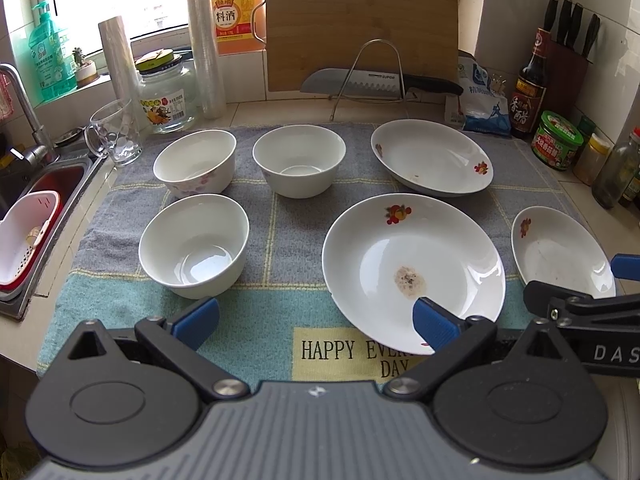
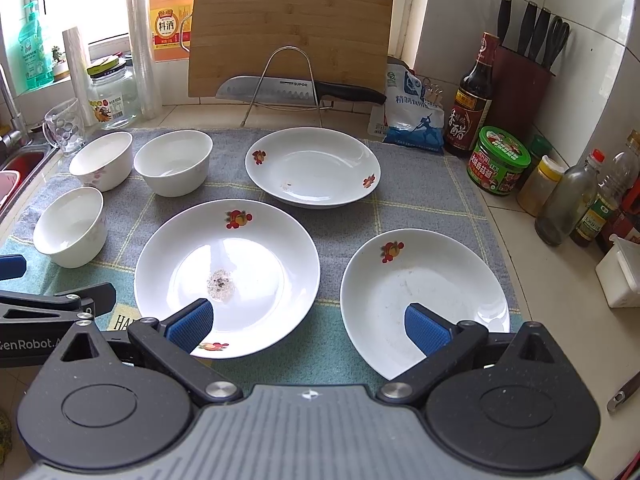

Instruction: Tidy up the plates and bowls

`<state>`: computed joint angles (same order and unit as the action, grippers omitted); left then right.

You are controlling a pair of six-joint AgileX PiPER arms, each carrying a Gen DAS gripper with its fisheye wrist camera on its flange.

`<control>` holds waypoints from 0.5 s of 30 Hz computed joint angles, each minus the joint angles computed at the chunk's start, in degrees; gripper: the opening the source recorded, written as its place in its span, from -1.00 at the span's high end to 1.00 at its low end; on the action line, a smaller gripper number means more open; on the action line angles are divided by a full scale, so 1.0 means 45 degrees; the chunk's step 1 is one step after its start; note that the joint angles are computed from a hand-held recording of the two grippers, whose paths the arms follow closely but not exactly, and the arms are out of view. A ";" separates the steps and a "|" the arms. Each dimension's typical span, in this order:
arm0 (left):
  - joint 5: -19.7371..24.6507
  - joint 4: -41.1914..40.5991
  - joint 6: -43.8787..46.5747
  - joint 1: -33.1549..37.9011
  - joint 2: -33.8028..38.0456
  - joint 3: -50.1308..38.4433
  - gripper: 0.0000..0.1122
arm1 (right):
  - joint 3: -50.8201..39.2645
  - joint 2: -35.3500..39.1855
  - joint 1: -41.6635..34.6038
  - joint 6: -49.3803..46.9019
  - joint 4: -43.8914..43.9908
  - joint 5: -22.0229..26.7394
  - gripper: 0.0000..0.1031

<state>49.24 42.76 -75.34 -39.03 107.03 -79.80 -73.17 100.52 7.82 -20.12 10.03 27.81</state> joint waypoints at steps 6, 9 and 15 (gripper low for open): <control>0.0039 -0.0039 0.0107 -0.0005 0.0027 -0.0042 -0.82 | -0.0027 0.0006 -0.0007 -0.0025 0.0011 0.0017 -1.00; 0.0022 0.0016 0.0058 -0.0017 0.0006 0.0000 -0.82 | -0.0018 -0.0017 -0.0022 -0.0082 0.0074 -0.0008 -1.00; -0.0024 0.0050 0.0042 -0.0014 -0.0028 0.0041 -0.82 | 0.0148 -0.0122 -0.0001 -0.0014 -0.0015 -0.0167 -1.00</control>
